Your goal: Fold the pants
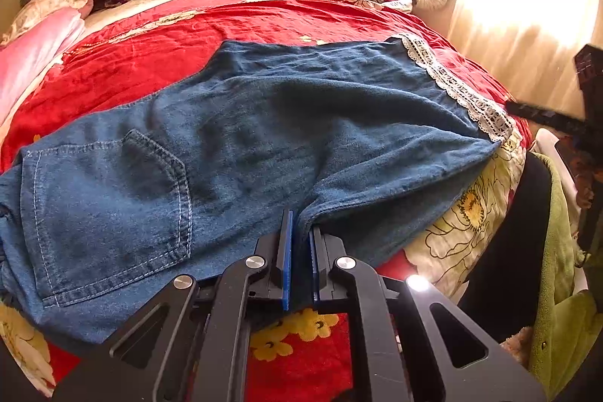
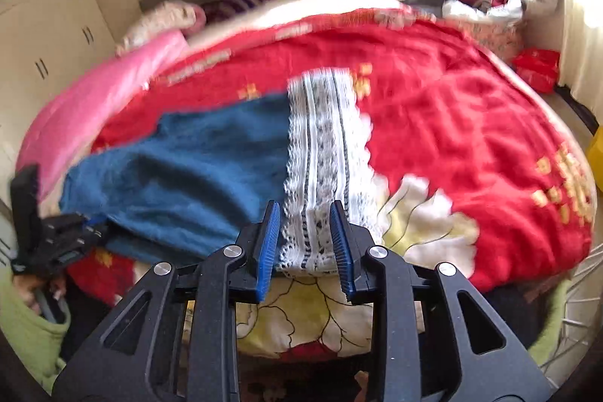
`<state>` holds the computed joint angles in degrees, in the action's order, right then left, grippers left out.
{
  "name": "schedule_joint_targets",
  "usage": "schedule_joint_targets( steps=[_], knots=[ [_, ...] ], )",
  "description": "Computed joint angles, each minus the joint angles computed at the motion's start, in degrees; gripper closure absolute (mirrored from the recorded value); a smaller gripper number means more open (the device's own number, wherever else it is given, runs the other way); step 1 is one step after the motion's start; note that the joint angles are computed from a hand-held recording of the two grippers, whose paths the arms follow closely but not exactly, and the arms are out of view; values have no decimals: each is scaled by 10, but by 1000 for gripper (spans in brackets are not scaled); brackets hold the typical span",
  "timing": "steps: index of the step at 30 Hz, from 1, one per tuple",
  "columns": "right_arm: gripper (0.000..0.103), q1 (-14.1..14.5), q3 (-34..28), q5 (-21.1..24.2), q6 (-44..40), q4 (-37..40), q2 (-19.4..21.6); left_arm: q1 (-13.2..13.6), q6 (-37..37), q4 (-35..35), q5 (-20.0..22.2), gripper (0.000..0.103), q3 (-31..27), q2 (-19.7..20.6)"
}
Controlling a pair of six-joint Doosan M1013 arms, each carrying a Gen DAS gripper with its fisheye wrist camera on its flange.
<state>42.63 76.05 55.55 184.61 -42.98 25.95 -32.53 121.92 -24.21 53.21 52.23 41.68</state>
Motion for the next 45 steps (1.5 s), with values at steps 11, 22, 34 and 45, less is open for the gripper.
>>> schedule_joint_targets(
  steps=[11,22,34,45],
  knots=[
    [70,-1,1,-15,-22,-14,0,37,-18,-39,-61,54,50,-47],
    [62,-12,-48,-52,-168,46,33,70,-339,138,-56,23,-1,-12],
    [61,-15,-42,-46,-215,114,38,70,-394,210,-91,44,-8,-4],
    [61,1,-84,-99,-395,102,53,41,-207,65,-138,46,36,-49]
  ],
)
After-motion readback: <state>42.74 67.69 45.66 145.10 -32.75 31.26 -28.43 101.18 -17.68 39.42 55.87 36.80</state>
